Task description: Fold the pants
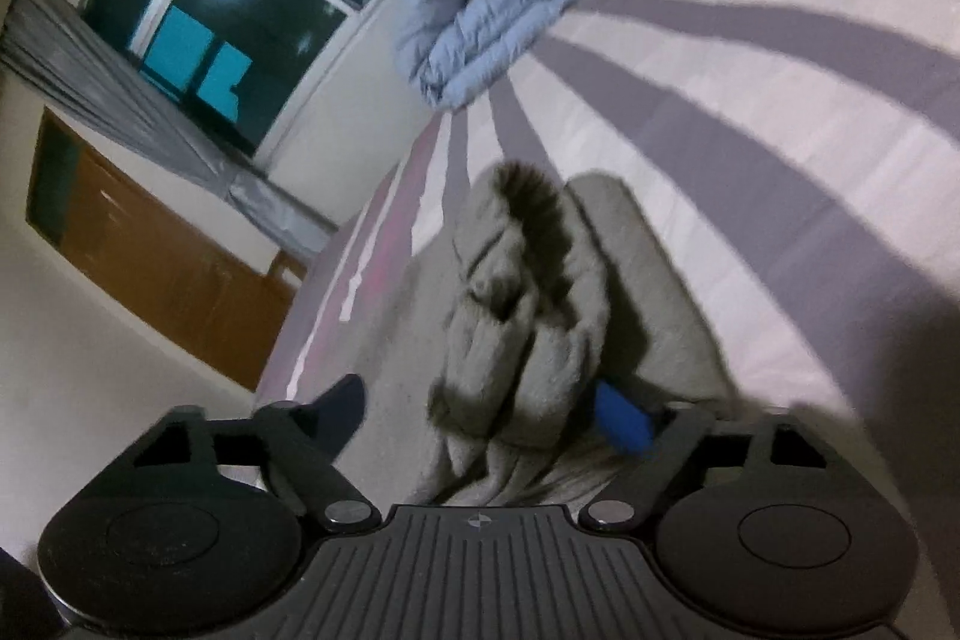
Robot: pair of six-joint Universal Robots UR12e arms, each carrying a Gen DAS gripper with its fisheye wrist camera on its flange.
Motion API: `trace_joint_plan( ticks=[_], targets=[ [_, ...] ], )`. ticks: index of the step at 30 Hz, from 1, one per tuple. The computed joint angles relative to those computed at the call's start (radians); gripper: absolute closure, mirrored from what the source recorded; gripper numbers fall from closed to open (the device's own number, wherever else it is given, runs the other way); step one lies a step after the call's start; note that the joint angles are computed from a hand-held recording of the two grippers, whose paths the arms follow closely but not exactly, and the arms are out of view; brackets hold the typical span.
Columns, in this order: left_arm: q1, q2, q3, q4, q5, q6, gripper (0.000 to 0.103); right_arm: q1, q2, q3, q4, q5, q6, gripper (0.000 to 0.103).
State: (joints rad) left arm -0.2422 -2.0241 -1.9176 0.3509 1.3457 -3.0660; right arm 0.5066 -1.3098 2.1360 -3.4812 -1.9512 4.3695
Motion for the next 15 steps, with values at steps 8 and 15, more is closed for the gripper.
trace_joint_plan(
  ticks=[8,15],
  targets=[
    [0.006,0.0,-0.002,-0.008,-0.013,-0.009,0.027,0.021,0.046,-0.028,-0.149,-0.077,-0.064,0.064],
    [-0.01,0.001,0.001,-0.018,0.016,0.038,0.027,-0.022,0.015,0.037,-0.037,-0.001,0.058,0.06]
  ],
)
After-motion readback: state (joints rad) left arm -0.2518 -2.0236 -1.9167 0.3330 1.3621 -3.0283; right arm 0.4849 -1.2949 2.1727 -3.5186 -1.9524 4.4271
